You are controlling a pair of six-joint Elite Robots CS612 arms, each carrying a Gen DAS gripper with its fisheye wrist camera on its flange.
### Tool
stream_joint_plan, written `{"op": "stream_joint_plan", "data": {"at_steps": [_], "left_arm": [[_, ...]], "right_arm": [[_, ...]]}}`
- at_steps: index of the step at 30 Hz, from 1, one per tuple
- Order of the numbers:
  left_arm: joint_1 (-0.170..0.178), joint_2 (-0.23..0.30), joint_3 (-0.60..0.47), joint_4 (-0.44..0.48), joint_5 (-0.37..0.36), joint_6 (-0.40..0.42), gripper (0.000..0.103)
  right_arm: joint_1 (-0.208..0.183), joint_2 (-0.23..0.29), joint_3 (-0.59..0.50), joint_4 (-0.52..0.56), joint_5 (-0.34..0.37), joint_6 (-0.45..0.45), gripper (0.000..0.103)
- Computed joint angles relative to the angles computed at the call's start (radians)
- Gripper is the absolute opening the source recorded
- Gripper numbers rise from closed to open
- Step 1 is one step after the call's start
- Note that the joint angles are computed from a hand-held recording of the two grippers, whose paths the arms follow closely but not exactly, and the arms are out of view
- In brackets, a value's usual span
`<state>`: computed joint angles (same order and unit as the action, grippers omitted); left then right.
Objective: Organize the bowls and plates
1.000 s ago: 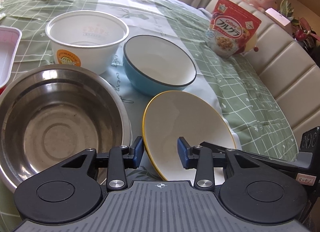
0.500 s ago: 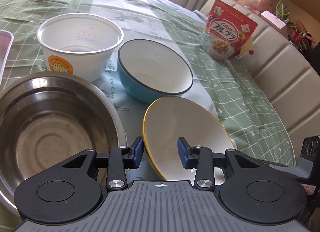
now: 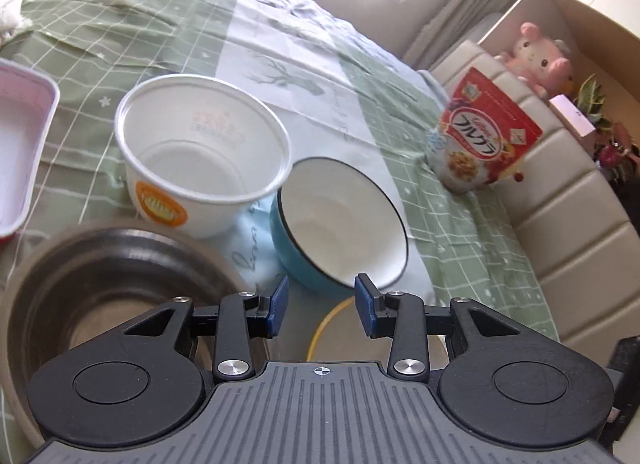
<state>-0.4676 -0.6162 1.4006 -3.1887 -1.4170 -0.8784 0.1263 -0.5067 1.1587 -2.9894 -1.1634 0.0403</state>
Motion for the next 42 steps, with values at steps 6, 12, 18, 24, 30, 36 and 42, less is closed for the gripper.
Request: {"op": "stream_joint_plan", "data": {"at_steps": [6,12,18,24,30,36,42], "left_arm": [[0.021,0.049,-0.117,0.136,0.021,0.018,0.040],[0.046,0.110,-0.218,0.220,-0.033,0.023,0.040],[0.071,0.164,-0.299,0.268,-0.125,-0.002,0.040],[0.074,0.188,-0.352,0.325,-0.156,0.035,0.040],[0.075,0.201,-0.375,0.344,-0.244,0.075,0.035],[0.078,0.215,-0.396,0.322,-0.203,0.059,0.034],[0.078,0.231,-0.434,0.374,-0.207,0.080,0.035]], "right_arm": [[0.001,0.073,-0.185,0.211,0.141,0.005,0.036],[0.030,0.198,-0.439,0.450,0.149,-0.034,0.036],[0.035,0.349,-0.738,0.768,0.236,-0.064,0.034],[0.029,0.380,-0.803,0.848,0.255,-0.069,0.027],[0.018,0.356,-0.752,0.764,0.234,-0.036,0.028],[0.024,0.453,-0.962,0.949,0.221,-0.073,0.028],[0.034,0.442,-0.952,0.940,0.178,-0.081,0.029]]}}
